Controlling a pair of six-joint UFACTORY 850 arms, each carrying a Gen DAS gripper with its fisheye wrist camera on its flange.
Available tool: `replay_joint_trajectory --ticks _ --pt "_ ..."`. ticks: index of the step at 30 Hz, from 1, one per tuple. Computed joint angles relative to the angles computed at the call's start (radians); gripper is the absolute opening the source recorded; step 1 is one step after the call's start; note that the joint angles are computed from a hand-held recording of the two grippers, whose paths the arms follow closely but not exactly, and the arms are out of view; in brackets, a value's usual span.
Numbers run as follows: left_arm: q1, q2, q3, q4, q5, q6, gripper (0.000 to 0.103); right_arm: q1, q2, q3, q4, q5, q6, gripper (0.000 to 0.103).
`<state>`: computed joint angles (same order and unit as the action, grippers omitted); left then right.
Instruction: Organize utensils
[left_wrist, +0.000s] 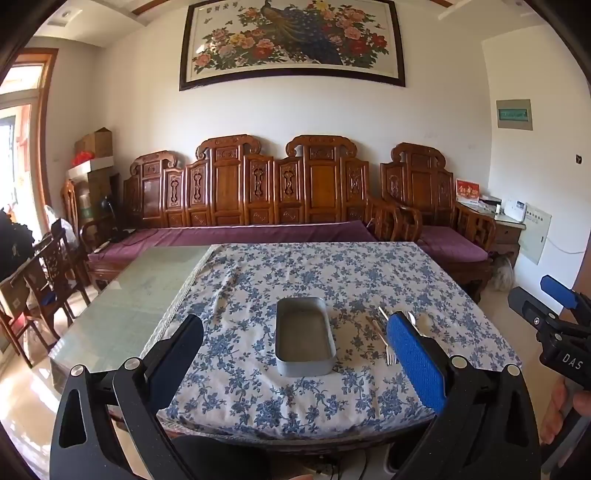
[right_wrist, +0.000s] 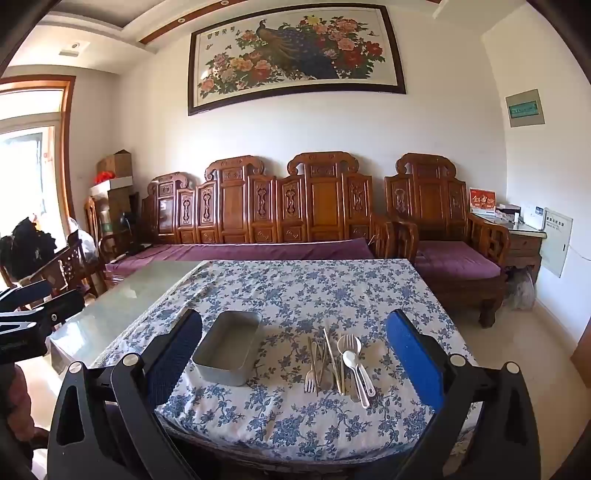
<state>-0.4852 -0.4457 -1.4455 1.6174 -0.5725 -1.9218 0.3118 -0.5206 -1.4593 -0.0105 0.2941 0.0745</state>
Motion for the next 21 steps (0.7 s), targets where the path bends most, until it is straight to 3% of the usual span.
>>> replay_joint_trajectory --ticks 21 --pt "-0.006 0.018 0.007 0.006 -0.001 0.002 0.097 0.002 0.007 0.002 -0.007 0.001 0.007 0.101"
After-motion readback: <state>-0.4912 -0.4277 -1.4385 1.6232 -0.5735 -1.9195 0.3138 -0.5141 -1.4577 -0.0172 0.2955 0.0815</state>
